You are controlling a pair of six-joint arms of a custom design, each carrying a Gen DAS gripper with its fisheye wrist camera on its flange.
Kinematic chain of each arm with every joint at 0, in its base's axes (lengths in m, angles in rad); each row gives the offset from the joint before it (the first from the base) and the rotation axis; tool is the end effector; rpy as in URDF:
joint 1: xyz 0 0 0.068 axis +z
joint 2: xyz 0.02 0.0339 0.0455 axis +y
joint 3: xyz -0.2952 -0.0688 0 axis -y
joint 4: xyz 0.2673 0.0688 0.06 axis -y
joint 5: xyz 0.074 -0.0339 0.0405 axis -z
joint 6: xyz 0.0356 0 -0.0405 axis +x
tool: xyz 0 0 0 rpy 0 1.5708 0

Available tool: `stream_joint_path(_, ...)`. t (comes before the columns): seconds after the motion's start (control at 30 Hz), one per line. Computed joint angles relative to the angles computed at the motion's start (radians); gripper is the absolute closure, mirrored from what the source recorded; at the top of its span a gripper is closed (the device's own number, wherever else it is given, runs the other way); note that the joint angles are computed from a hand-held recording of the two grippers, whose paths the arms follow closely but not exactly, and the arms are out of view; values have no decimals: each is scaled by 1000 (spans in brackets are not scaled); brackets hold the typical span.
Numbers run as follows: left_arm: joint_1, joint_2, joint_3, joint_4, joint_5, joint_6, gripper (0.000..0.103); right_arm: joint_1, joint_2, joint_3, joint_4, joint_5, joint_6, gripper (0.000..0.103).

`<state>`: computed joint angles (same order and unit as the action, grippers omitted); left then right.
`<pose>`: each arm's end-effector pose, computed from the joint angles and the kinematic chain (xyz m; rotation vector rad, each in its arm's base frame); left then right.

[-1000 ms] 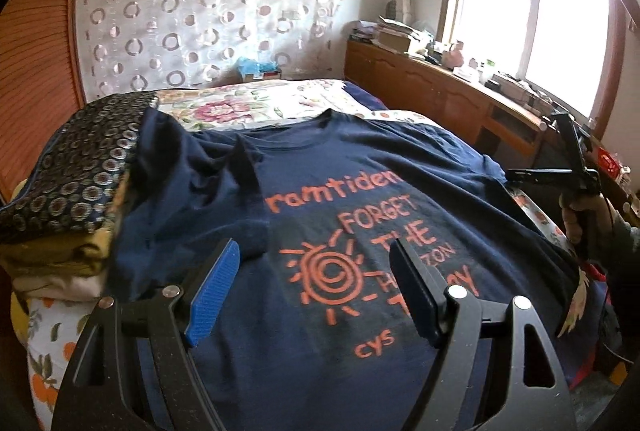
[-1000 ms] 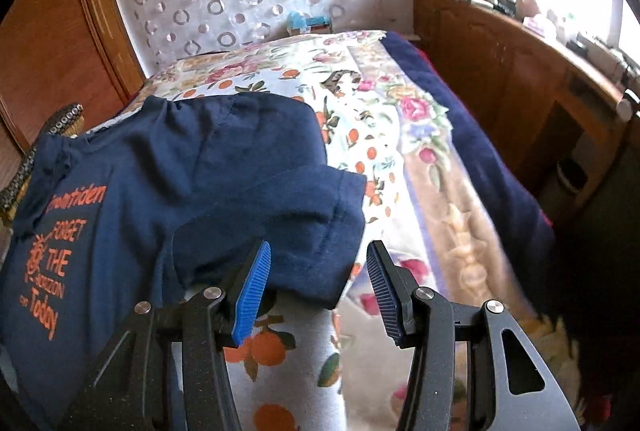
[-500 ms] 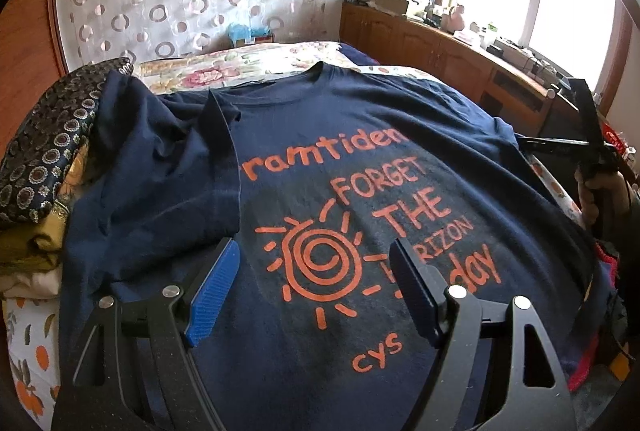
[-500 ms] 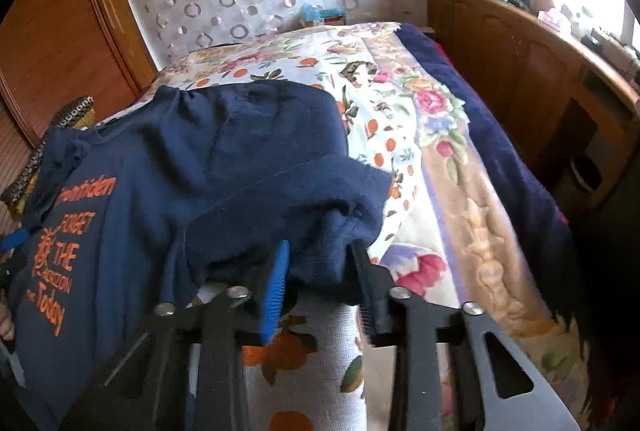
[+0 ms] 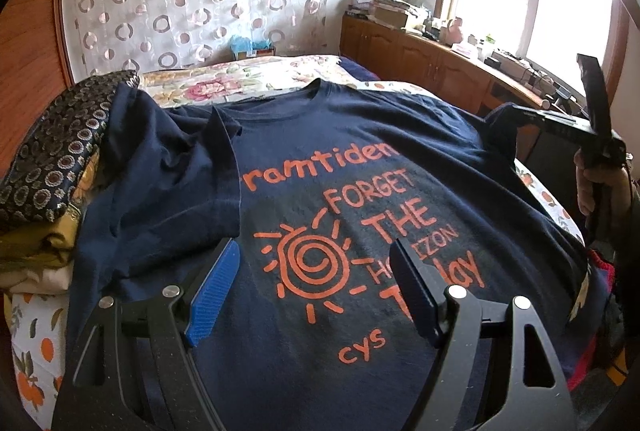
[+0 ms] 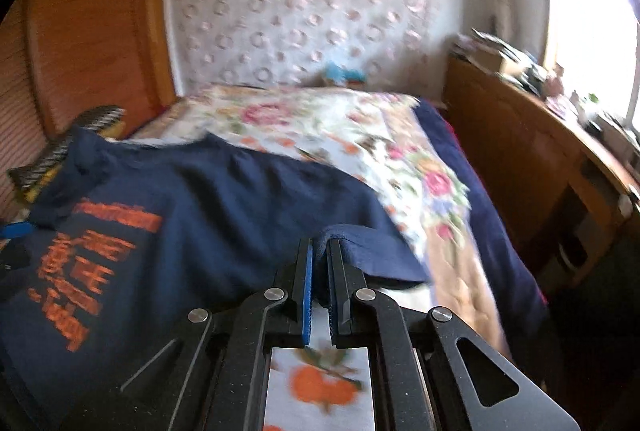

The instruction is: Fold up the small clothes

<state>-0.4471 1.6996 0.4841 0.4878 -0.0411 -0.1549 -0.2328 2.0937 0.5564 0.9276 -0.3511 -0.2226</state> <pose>0.2612 -0.1236 0.1036 0.3155 2.2903 -0.2620 0.3185 -0.0629 0.0426 -0.1862 2.1327 0.1175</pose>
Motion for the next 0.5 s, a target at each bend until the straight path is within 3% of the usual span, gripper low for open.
stream_joint_path(0.23, 1, -44, -29, 14, -2, -6, 25, 154, 36, -38, 38, -48, 8, 97)
stream_joint_path(0.5, 5, -58, -44, 32, -9, -11, 25, 223, 147, 51, -42, 40, 11, 97)
